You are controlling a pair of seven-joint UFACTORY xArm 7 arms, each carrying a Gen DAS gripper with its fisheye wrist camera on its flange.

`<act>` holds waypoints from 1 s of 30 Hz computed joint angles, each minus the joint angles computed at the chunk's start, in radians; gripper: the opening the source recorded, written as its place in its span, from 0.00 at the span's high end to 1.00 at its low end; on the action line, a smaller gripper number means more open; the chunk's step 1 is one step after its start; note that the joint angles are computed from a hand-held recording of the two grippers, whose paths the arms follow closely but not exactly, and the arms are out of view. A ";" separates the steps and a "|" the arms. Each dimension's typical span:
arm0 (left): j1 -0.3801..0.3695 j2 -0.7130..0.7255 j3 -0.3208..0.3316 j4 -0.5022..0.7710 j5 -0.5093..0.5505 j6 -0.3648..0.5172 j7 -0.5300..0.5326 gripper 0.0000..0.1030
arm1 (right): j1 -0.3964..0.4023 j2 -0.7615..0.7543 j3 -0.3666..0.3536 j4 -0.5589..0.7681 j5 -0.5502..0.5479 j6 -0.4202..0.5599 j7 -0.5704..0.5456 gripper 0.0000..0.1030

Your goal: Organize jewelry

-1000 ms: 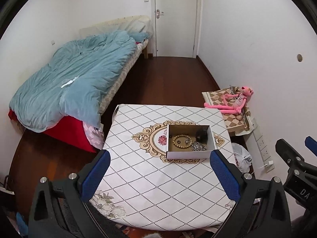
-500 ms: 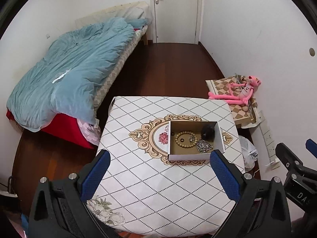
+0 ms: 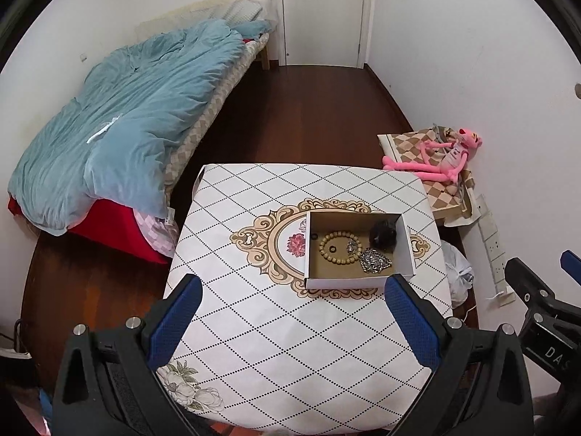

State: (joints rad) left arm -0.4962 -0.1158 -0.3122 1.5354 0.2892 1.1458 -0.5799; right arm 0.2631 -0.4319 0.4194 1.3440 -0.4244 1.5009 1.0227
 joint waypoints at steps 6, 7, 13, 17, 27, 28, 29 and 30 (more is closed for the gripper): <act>0.001 -0.002 0.003 -0.009 -0.008 0.001 0.006 0.00 | 0.004 0.003 -0.002 -0.003 0.005 -0.003 -0.001 0.00; 0.002 -0.004 0.004 -0.013 -0.010 0.000 0.005 0.00 | 0.004 0.005 -0.002 -0.002 0.006 -0.004 -0.001 0.00; 0.002 -0.001 0.004 -0.017 -0.015 0.001 0.008 0.00 | 0.010 0.005 -0.009 -0.009 0.014 -0.011 0.001 0.00; 0.002 -0.002 0.003 -0.020 -0.014 0.003 0.010 0.00 | 0.010 0.000 -0.012 -0.017 0.019 -0.014 0.000 0.00; 0.002 -0.005 0.004 -0.025 -0.023 -0.001 0.014 0.00 | 0.008 0.001 -0.009 -0.017 0.022 -0.013 -0.001 0.00; 0.002 -0.006 0.004 -0.026 -0.025 -0.003 0.014 0.00 | 0.008 0.002 -0.008 -0.016 0.021 -0.013 0.000 0.00; 0.002 -0.006 0.003 -0.026 -0.024 -0.002 0.014 0.00 | 0.009 0.002 -0.009 -0.017 0.021 -0.014 0.001 0.00; 0.002 -0.006 0.003 -0.026 -0.025 -0.002 0.014 0.00 | 0.009 0.001 -0.009 -0.017 0.022 -0.015 0.001 0.00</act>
State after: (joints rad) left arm -0.4944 -0.1219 -0.3093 1.5098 0.2647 1.1437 -0.5664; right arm 0.2723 -0.4306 0.4100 1.3266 -0.4025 1.4860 1.0232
